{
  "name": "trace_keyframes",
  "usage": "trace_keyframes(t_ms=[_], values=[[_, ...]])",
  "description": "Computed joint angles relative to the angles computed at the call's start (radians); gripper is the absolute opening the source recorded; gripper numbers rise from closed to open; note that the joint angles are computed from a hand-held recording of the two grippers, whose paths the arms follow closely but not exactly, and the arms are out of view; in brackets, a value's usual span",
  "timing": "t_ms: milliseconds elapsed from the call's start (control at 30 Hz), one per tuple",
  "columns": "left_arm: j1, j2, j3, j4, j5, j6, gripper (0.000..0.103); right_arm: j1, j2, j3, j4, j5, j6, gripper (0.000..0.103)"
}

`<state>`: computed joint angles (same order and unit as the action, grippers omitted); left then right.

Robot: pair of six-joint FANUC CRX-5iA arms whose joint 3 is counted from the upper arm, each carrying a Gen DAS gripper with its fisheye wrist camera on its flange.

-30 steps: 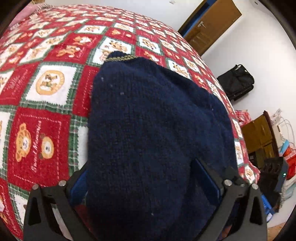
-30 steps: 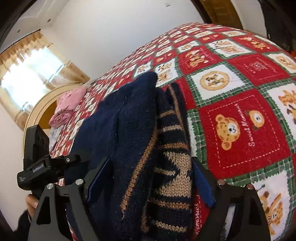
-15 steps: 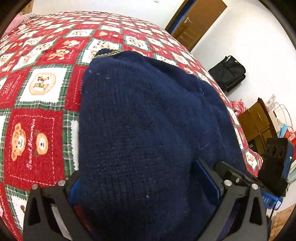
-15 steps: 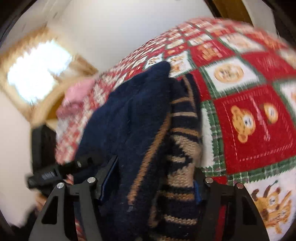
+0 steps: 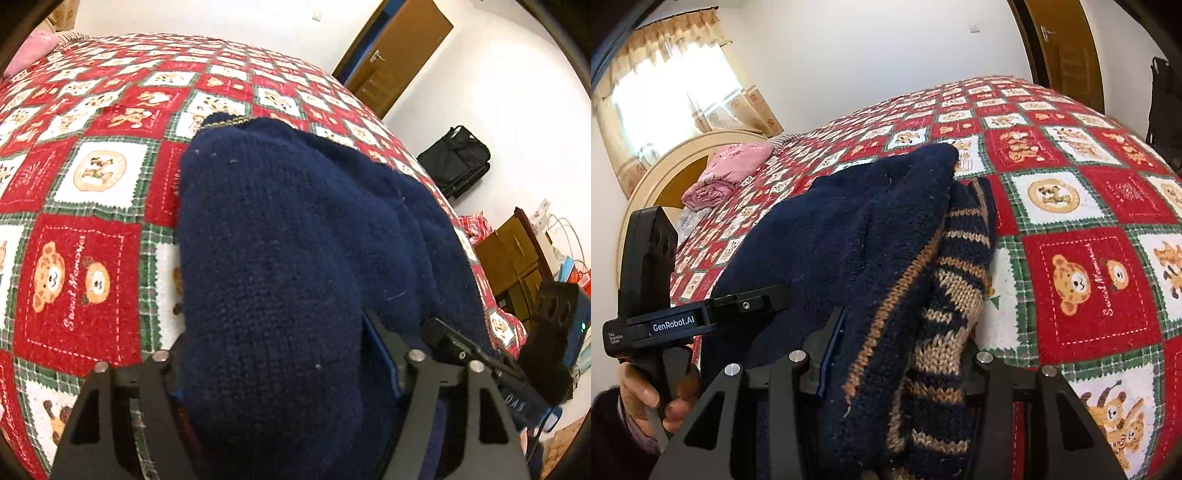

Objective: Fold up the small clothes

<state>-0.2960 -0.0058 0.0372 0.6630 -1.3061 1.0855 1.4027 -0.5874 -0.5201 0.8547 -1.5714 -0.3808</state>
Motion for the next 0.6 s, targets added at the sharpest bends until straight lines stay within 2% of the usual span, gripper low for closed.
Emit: trace_keyframes(t_ms=[133,200,233,300,400,600], values=[[-0.004,-0.007,-0.01,0.001,0.019,-0.009,0.072,0.016,-0.081,-0.07,0.034,0.055,-0.123,0.048],[-0.013,-0.012,-0.004,-0.016,0.027,0.0,0.069,0.033,-0.09,-0.085,0.05,0.048,-0.159,0.047],[-0.019,-0.016,0.0,-0.028,0.033,0.005,0.068,0.032,-0.067,-0.069,0.047,0.033,-0.138,0.046],[-0.03,-0.035,0.004,-0.055,0.056,0.006,0.055,0.019,0.019,-0.005,0.037,-0.023,-0.035,0.045],[-0.043,-0.06,-0.002,-0.074,0.086,-0.012,0.045,0.033,0.089,0.049,0.056,-0.078,0.037,0.042],[0.004,-0.078,-0.036,0.011,0.067,-0.061,0.04,0.126,0.088,0.047,0.13,-0.11,-0.113,0.038]])
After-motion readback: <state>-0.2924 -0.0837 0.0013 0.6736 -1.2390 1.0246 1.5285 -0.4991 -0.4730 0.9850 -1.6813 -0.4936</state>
